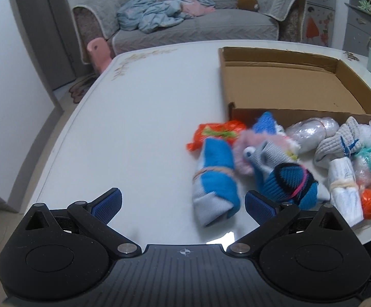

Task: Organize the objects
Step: 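Grasp the blue twine-tied sock roll with left tool while right grasps white-green bundle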

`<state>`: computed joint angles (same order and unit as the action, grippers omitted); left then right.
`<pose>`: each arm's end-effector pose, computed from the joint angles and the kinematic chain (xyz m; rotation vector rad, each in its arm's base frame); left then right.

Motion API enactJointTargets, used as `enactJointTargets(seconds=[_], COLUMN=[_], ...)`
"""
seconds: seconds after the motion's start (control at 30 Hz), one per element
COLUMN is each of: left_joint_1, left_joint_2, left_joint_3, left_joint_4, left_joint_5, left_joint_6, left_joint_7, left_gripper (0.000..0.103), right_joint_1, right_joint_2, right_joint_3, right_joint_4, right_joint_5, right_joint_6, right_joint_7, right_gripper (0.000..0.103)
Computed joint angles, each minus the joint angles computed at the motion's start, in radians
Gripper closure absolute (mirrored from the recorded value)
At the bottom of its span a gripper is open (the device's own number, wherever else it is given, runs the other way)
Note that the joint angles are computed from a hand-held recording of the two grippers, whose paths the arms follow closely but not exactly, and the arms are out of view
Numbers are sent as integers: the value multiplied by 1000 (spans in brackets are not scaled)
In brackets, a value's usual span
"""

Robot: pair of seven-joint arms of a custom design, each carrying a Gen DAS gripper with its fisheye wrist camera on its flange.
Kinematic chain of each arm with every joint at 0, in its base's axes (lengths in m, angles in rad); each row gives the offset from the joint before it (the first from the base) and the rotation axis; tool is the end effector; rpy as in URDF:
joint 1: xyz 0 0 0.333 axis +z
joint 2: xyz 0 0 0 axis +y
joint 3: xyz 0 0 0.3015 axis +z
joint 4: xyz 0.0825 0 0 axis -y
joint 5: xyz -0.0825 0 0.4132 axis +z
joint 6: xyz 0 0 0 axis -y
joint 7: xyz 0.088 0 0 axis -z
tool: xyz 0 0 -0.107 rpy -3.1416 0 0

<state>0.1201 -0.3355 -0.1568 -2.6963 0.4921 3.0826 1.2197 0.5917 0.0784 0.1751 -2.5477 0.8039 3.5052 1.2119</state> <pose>0.4568 -0.0537 0.3766 -1.6002 1.9125 -0.5568 0.4112 0.2763 0.2891 -1.8825 1.4722 -0.4784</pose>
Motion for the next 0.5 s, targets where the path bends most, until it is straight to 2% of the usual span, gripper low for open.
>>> enactJointTargets(seconds=[0.03,0.17,0.23,0.33,0.43,0.5], left_joint_1=[21,107,128,111,40,-4], left_joint_2=[13,69,101,145,171,174], left_joint_3=[-25,-113,-128,-104,-31,13], left_joint_4=[12,66,95,131,139,133], left_joint_5=[16,126,189,238,193,135], left_joint_6=[1,2,0,-7,-2,-2], left_joint_7=[-14,-101,-146,-173,-121,-71], left_gripper=[1,1,1,1,1,5], right_joint_1=[1,7,22,40,41,37], right_joint_2=[2,-4,0,4,1,-3], right_joint_3=[-1,-8,-18,-26,-25,-22], right_joint_4=[4,5,15,29,29,27], right_joint_5=[3,27,74,137,157,158], right_joint_6=[-7,-36,-47,-51,-51,-52], right_joint_7=[-3,-35,-77,-134,-153,-156], right_gripper=[44,46,48,50,56,65])
